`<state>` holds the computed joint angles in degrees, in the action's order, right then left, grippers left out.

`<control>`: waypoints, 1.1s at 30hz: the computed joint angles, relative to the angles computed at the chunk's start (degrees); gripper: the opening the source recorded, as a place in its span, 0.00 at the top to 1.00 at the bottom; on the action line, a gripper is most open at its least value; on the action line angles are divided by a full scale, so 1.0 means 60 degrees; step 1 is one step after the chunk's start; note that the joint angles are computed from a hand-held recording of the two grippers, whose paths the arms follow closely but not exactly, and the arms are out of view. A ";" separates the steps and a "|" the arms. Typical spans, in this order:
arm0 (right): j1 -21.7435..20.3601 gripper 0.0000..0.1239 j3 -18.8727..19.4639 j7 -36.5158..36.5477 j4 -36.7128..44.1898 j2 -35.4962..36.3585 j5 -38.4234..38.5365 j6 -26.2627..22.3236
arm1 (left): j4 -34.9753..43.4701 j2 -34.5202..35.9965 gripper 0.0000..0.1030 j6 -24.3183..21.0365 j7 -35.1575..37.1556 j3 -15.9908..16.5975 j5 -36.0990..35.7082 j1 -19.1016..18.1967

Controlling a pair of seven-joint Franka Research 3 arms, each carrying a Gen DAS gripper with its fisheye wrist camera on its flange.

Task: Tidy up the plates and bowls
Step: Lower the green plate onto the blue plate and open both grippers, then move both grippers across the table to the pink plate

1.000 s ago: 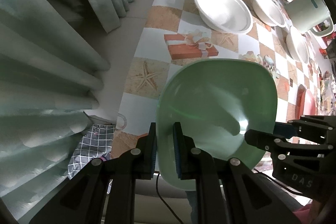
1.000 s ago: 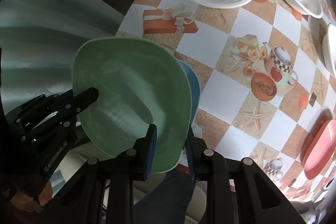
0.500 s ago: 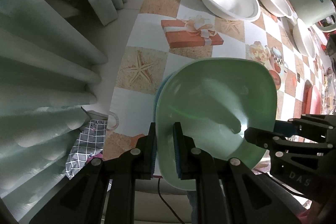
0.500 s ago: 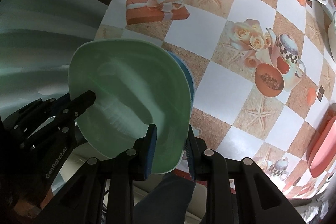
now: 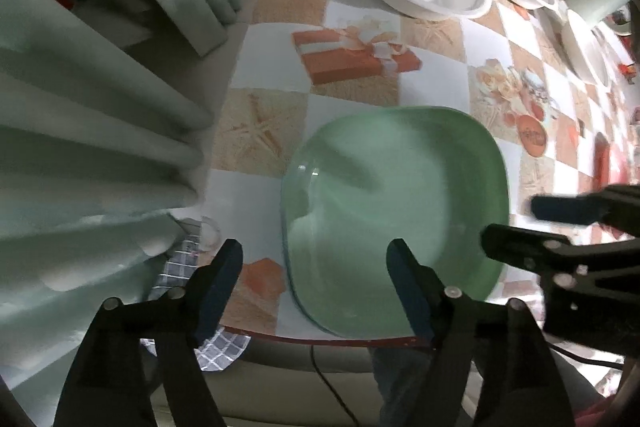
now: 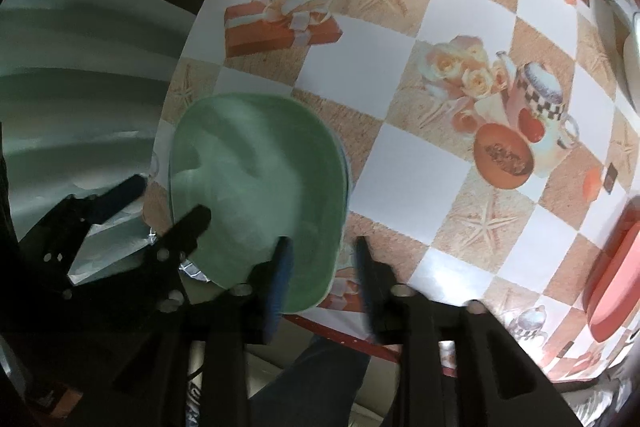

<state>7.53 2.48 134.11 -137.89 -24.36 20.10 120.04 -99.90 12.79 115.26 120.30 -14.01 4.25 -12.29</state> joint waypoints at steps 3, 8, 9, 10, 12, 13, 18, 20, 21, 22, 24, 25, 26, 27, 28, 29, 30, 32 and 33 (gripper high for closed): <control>-0.0046 0.28 -0.0127 -0.0071 -0.0172 -0.0317 0.0158 0.0061 | 0.0188 0.0066 0.20 -0.0284 0.0033 -0.0011 -0.0112 0.0016; -0.0301 0.17 0.0027 0.0253 -0.0131 -0.0723 -0.0381 -0.0575 | 0.0081 -0.0142 0.02 -0.0432 -0.0071 -0.0032 0.0049 -0.0071; -0.0378 0.17 0.0088 0.0409 -0.0168 -0.0958 -0.0541 -0.0606 | 0.0019 -0.0212 0.00 -0.0457 -0.0056 -0.0037 -0.0027 -0.0061; -0.0382 0.17 0.0121 0.0471 -0.0250 -0.1133 -0.0560 -0.0578 | -0.0019 -0.0300 0.00 -0.0500 -0.0021 -0.0049 -0.0133 -0.0051; -0.0374 0.17 0.0084 0.0461 -0.0251 -0.1370 -0.0535 -0.0677 | -0.0083 -0.0462 0.00 -0.0626 0.0128 -0.0061 -0.0284 -0.0041; -0.0381 0.17 0.0086 0.0466 -0.0207 -0.1459 -0.0570 -0.0828 | -0.0090 -0.0538 0.00 -0.0749 0.0205 -0.0072 -0.0366 -0.0047; -0.0423 0.17 0.0313 0.0558 0.0055 -0.1944 -0.1068 -0.1681 | -0.0314 -0.1074 0.00 -0.0957 0.0464 -0.0089 -0.0737 -0.0119; -0.0410 0.17 0.0383 0.0657 -0.0156 -0.2275 -0.1084 -0.1826 | -0.0412 -0.1268 0.00 -0.0934 0.0348 -0.0084 -0.0488 -0.0225; -0.0433 0.17 0.0421 0.0731 -0.0162 -0.2383 -0.1126 -0.1936 | -0.0447 -0.1300 0.00 -0.0917 0.0271 -0.0078 -0.0345 -0.0274; -0.0426 0.17 0.0518 0.0839 -0.0209 -0.2464 -0.1137 -0.1940 | -0.0490 -0.1360 0.00 -0.0928 0.0223 -0.0074 -0.0226 -0.0313; -0.0428 0.17 0.0599 0.0979 -0.0141 -0.2586 -0.1215 -0.2044 | -0.0497 -0.1439 0.00 -0.1033 0.0249 -0.0060 -0.0220 -0.0349; -0.0445 0.17 0.0601 0.1006 -0.0110 -0.2635 -0.1267 -0.2086 | -0.0515 -0.1502 0.00 -0.1059 0.0302 -0.0058 -0.0246 -0.0362; -0.0464 0.17 0.0621 0.1034 -0.0074 -0.2667 -0.1332 -0.2114 | -0.0535 -0.1563 0.00 -0.1041 0.0349 -0.0066 -0.0271 -0.0385; -0.0491 0.17 0.0638 0.1059 -0.0022 -0.2693 -0.1414 -0.2162 | -0.0552 -0.1610 0.00 -0.0979 0.0374 -0.0070 -0.0281 -0.0409; -0.0514 0.17 0.0648 0.1077 0.0016 -0.2682 -0.1469 -0.2167 | -0.0568 -0.1634 0.00 -0.0939 0.0376 -0.0071 -0.0281 -0.0431; -0.0536 0.17 0.0640 0.1079 0.0025 -0.2688 -0.1513 -0.2147 | -0.0589 -0.1688 0.00 -0.0877 0.0382 -0.0081 -0.0258 -0.0461; -0.0552 0.17 0.0626 0.1084 0.0029 -0.2735 -0.1541 -0.2148 | -0.0609 -0.1728 0.00 -0.0827 0.0373 -0.0083 -0.0220 -0.0486; -0.0575 0.17 0.0608 0.1095 0.0018 -0.2807 -0.1556 -0.2142 | -0.0646 -0.1808 0.00 -0.0721 0.0354 -0.0090 -0.0181 -0.0533; -0.0594 0.17 0.0609 0.1112 0.0001 -0.2852 -0.1572 -0.2139 | -0.0652 -0.1826 0.00 -0.0701 0.0346 -0.0088 -0.0175 -0.0550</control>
